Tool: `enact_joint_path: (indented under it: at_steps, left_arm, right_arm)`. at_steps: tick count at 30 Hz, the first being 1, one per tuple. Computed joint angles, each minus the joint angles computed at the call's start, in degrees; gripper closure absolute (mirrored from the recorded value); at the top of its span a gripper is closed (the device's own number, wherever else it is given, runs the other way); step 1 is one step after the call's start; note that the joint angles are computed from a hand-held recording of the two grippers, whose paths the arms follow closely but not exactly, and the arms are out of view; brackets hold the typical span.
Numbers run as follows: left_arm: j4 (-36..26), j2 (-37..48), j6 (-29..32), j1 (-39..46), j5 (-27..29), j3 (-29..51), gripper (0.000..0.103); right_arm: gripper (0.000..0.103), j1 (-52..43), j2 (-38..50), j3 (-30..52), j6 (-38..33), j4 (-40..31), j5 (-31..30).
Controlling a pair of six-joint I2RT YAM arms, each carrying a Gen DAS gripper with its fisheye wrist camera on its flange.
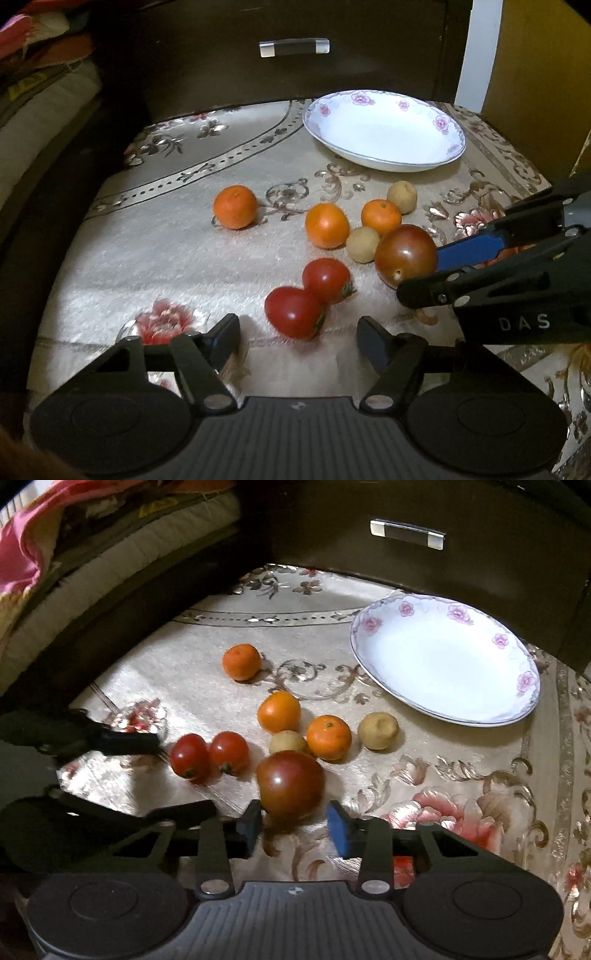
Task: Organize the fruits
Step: 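Grasp a red cherry tomato with the left tool while the right tool grasps the dark red tomato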
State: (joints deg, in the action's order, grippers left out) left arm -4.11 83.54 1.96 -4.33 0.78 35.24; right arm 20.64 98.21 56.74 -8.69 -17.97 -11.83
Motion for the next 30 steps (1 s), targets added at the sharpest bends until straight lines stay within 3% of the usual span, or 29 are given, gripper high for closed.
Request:
enact_joint_path:
  at_steps: [6,10,19,24,30]
  left_arm:
    - [-0.1,0.5,-0.3,0.4,2.3,0.7,0.047]
    - [0.0,1.2,0.6,0.6,2.7,1.3,0.053]
    - [-1.5,1.7,1.7,0.7,3.0,2.5,0.057]
    - [-3.5,1.5,1.8,1.5,3.7,3.5,0.067]
    - [-6.4,1.4,3.1,2.4,5.8,5.6,0.067]
  right_arm:
    - [0.073,-1.2,1.1,1.5,1.8,-1.1,-2.1]
    - [0.072,-1.0,1.4,1.8,1.8,-1.3,-1.9]
    - [0.066,-1.0,3.2,2.9,2.6,-0.6,-2.3]
    - [0.069,-0.8,3.1,2.8,3.0,-0.8,-1.8]
    - [0.070,-1.4,1.8,2.4,3.4,-1.7,-1.8]
